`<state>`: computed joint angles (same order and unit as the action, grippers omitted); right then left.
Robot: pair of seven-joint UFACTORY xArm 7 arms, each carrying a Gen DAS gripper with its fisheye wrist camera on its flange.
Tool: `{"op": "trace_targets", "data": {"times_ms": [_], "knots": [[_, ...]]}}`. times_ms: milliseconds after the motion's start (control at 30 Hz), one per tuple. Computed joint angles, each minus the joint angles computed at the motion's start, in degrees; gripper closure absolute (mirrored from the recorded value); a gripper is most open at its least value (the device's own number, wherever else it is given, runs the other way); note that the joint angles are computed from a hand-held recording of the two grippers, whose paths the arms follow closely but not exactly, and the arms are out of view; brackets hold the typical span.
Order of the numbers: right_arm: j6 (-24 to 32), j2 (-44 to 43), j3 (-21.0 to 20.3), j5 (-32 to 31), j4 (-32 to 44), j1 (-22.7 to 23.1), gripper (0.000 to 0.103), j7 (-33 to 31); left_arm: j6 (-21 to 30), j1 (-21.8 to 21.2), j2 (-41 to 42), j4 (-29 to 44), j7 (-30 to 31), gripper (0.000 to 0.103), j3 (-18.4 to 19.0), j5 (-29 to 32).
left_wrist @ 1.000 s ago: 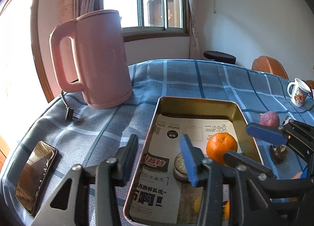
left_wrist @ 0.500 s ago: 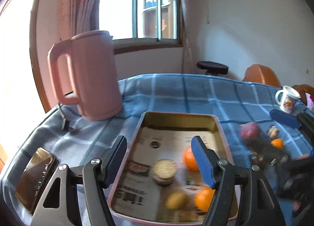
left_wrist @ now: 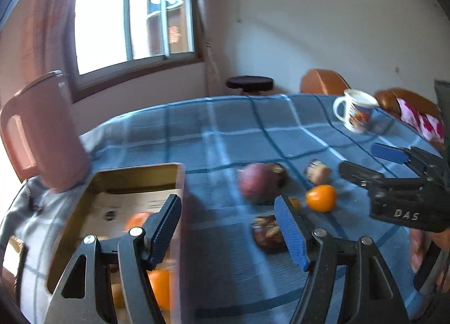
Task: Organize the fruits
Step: 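Move both tools back over the loose fruits on the tablecloth, then close the left tool on the dark brown round fruit while the right tool grasps an orange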
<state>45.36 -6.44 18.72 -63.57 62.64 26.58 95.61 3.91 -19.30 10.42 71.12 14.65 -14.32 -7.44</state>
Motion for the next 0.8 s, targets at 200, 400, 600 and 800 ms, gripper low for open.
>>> {"op": "trace_targets", "data": {"times_ms": [200, 400, 600, 800], "knots": [[-1.8, 0.5, -0.5, 1.3, -0.7, -0.3, 0.018, 0.2, 5.8, -2.8, 4.0, 4.9, -1.4, 0.033, 2.0, 4.2], [-3.9, 2.6, -1.7, 6.5, 0.8, 0.0, 0.024, -4.6, 6.6, -3.7, 5.5, 7.2, -6.1, 0.033, 5.2, 7.7], [-4.8, 4.8, -2.6, 9.2, 2.7, 0.9, 0.026, -8.5, 7.2, -2.1, 7.5, 9.9, -7.7, 0.033, 5.4, 7.9], [-6.4, 7.1, -3.9, 12.8, 4.4, 1.7, 0.033, -13.3, 5.4, 1.6, 6.7, 8.5, -4.9, 0.033, 1.7, 4.3]]}}
